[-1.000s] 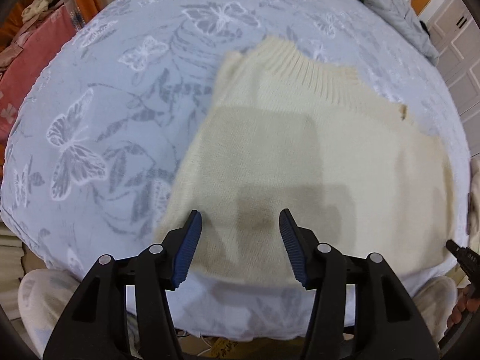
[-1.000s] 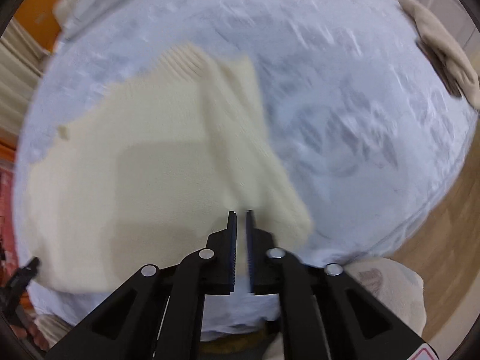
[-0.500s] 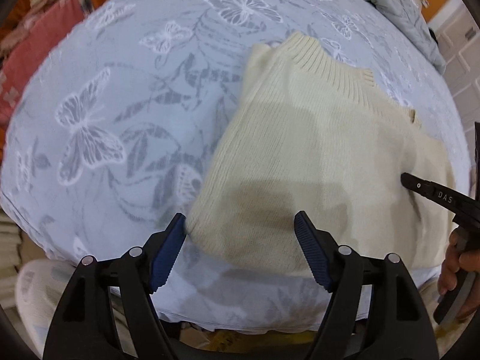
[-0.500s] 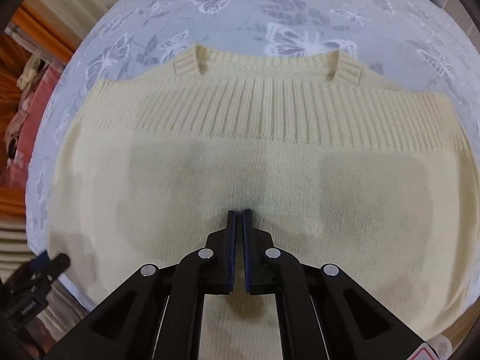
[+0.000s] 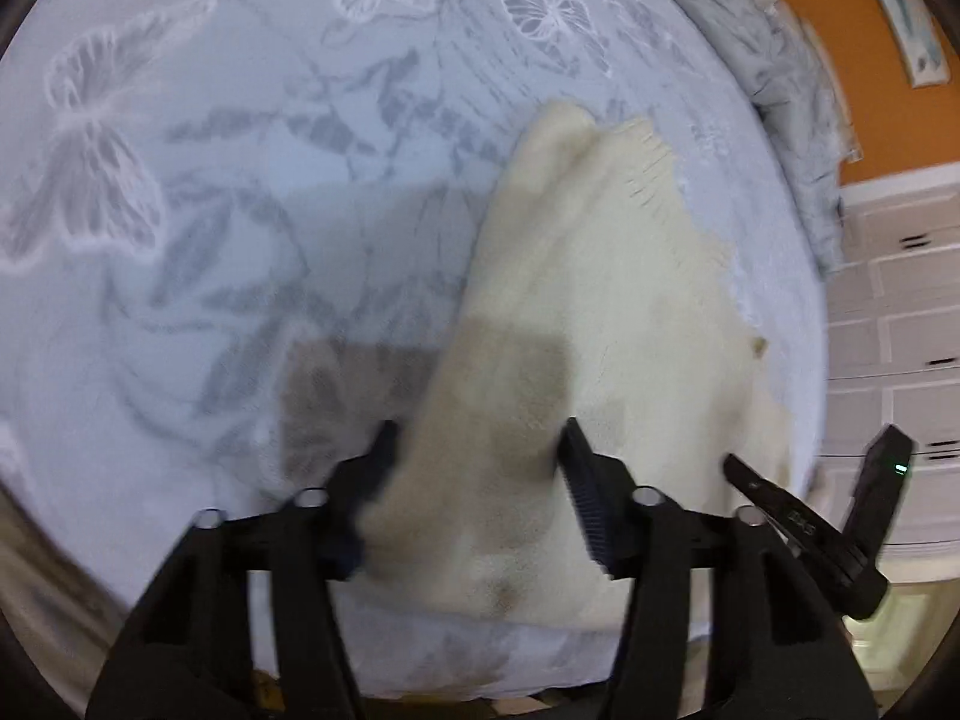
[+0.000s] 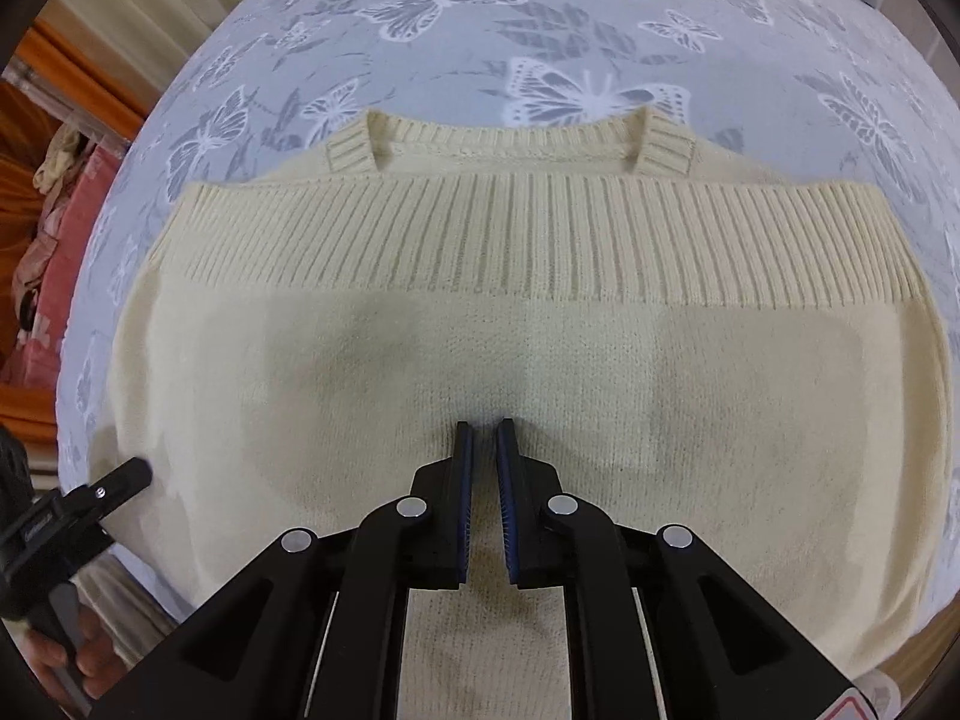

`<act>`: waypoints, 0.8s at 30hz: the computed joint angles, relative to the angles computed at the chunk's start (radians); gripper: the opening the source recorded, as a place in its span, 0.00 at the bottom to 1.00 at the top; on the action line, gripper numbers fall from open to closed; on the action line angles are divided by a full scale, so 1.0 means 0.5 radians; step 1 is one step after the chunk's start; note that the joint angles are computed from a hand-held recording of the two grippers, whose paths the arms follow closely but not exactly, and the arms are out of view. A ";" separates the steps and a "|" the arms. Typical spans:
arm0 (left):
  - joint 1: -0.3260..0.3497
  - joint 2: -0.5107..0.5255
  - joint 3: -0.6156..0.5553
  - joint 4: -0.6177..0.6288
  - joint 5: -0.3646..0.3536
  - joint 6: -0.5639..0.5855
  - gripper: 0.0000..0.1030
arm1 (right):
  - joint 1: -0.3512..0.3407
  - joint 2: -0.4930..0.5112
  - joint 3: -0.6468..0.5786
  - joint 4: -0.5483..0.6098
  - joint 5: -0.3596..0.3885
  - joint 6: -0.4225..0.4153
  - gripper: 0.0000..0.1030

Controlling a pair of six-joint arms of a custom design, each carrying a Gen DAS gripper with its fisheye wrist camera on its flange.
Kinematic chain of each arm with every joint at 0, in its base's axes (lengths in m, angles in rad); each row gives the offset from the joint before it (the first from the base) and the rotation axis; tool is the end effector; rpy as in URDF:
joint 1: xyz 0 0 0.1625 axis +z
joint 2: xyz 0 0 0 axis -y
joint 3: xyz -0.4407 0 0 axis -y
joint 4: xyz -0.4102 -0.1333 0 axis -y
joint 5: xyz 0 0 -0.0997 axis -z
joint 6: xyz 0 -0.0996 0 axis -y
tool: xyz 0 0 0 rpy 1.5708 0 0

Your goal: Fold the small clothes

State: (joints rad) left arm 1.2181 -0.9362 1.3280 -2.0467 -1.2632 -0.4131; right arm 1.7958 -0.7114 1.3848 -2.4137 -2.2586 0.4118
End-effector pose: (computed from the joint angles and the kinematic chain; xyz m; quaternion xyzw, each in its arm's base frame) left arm -0.1049 -0.7581 0.2746 -0.0363 0.9867 -0.0957 0.1265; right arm 0.2391 -0.7308 0.1354 -0.1159 -0.9313 0.1809 0.2941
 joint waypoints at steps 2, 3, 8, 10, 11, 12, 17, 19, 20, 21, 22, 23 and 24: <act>-0.054 -0.022 0.000 -0.050 -0.052 0.062 0.23 | -0.022 -0.036 0.059 -0.097 0.069 -0.008 0.09; -0.113 -0.041 0.013 -0.093 -0.038 0.150 0.22 | -0.030 -0.035 0.060 -0.128 0.091 -0.015 0.09; -0.446 -0.017 -0.021 -0.187 -0.136 0.632 0.13 | -0.042 -0.216 0.328 -0.478 0.237 -0.019 0.14; -0.527 0.036 -0.040 -0.150 -0.284 0.756 0.11 | -0.047 -0.384 0.559 -0.725 0.294 0.019 0.18; -0.587 0.073 -0.020 -0.133 -0.283 0.806 0.11 | -0.054 -0.499 0.705 -0.831 0.297 0.064 0.22; -0.629 0.108 0.002 -0.120 -0.265 0.853 0.11 | -0.060 -0.569 0.793 -0.882 0.283 0.091 0.28; -0.724 0.276 0.186 -0.016 -0.070 0.858 0.16 | -0.092 -0.950 1.227 -0.888 0.125 0.339 0.34; -0.729 0.231 0.311 -0.039 -0.083 0.838 0.19 | -0.079 -1.057 1.350 -0.934 0.084 0.371 0.39; -0.738 0.181 0.393 -0.084 -0.071 0.850 0.30 | -0.074 -1.075 1.371 -0.956 0.084 0.370 0.48; -0.742 0.132 0.449 -0.119 -0.077 0.882 0.49 | -0.068 -1.086 1.386 -0.993 0.101 0.355 0.51; -0.742 0.070 0.502 -0.156 -0.103 0.919 0.58 | -0.066 -1.094 1.387 -1.012 0.132 0.329 0.55; -0.745 0.006 0.550 -0.192 -0.131 0.940 0.76 | -0.062 -1.082 1.371 -1.029 0.184 0.296 0.57; -0.750 -0.033 0.569 -0.222 -0.150 0.952 0.88 | -0.060 -1.049 1.333 -1.045 0.274 0.247 0.62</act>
State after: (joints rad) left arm 0.8429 -0.9526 1.6126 -2.1576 -1.3383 0.0629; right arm 1.7657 -1.2360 2.0514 -2.9360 -2.1216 0.5352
